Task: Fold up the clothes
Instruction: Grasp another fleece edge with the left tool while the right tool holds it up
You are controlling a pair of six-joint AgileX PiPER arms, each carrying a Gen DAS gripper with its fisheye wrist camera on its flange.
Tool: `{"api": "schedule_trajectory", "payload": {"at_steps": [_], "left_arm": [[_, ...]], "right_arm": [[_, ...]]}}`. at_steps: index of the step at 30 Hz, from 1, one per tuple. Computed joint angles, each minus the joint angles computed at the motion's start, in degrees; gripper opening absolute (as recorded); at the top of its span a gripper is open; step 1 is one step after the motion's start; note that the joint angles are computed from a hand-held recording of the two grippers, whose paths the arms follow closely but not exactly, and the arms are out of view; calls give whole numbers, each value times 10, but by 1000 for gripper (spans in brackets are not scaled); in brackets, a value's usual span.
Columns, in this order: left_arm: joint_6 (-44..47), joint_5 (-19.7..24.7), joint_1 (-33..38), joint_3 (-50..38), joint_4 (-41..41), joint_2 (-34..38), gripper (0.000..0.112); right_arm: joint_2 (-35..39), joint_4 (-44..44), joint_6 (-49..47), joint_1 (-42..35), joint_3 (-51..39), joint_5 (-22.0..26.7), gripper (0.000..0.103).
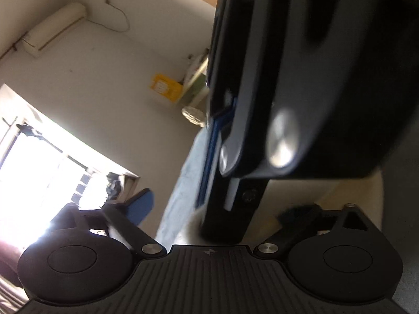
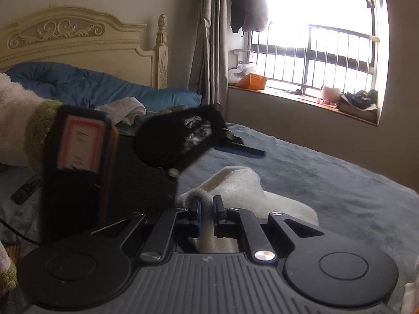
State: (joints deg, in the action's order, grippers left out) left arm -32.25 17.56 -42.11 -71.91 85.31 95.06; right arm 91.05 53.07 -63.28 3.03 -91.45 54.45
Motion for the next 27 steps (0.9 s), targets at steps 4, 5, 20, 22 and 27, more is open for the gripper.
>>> {"api": "schedule_trajectory", "payload": {"at_steps": [4, 5, 20, 22, 27], "left_arm": [[155, 7, 14, -72, -229, 37, 57], [195, 17, 18, -95, -286, 46, 52], [152, 245, 38, -451, -505, 188, 17], [140, 269, 45, -491, -506, 197, 16], [82, 291, 52, -482, -493, 173, 15]], "right_arm": [[5, 55, 11, -51, 6, 24, 16], [5, 78, 12, -71, 12, 33, 22], [-65, 185, 154, -238, 309, -85, 77], [-55, 183, 153, -219, 332, -102, 80], [11, 153, 166, -137, 312, -171, 79]]}}
